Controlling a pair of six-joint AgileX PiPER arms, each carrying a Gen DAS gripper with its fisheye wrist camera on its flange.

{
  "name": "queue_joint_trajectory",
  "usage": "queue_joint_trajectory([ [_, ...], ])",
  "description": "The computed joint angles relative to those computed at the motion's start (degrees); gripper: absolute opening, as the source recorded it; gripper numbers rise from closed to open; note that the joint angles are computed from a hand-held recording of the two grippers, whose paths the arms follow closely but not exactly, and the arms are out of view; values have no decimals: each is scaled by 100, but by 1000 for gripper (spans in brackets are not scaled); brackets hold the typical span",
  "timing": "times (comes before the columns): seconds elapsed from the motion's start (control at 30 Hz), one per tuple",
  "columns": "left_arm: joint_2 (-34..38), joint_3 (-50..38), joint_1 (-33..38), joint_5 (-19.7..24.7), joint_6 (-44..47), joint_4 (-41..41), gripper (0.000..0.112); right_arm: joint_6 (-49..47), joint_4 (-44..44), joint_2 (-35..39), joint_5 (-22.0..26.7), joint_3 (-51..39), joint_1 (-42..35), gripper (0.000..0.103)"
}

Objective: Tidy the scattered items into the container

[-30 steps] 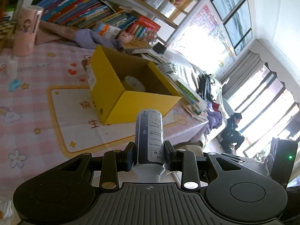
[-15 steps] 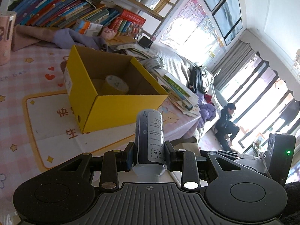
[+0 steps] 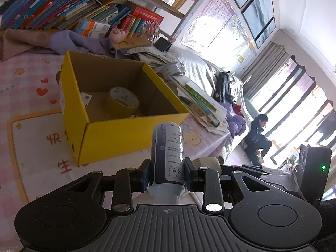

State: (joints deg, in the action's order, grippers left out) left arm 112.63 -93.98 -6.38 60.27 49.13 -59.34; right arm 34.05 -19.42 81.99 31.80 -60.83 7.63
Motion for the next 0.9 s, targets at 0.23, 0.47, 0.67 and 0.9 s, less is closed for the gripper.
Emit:
queue_joint_trajectory([
  [0.23,231,-607,-366,-587,-427,102,31,-2033,1360,496,-443,-679,-839,44],
  [0.47,600,-1464,-692,-1224,-1206,667,31,-4441,3223,1241,-496,-1783,-1501,44],
  [0.67,1216,-2591,-973,-1575,-2314,1702,31,-5877,4193,2320,-58,-3283,-1751,44],
  [0.9,2014,-3724,-1303,-1476,-3763,3344,31,-6386,4260,3720,856,-5114,-1699,44],
])
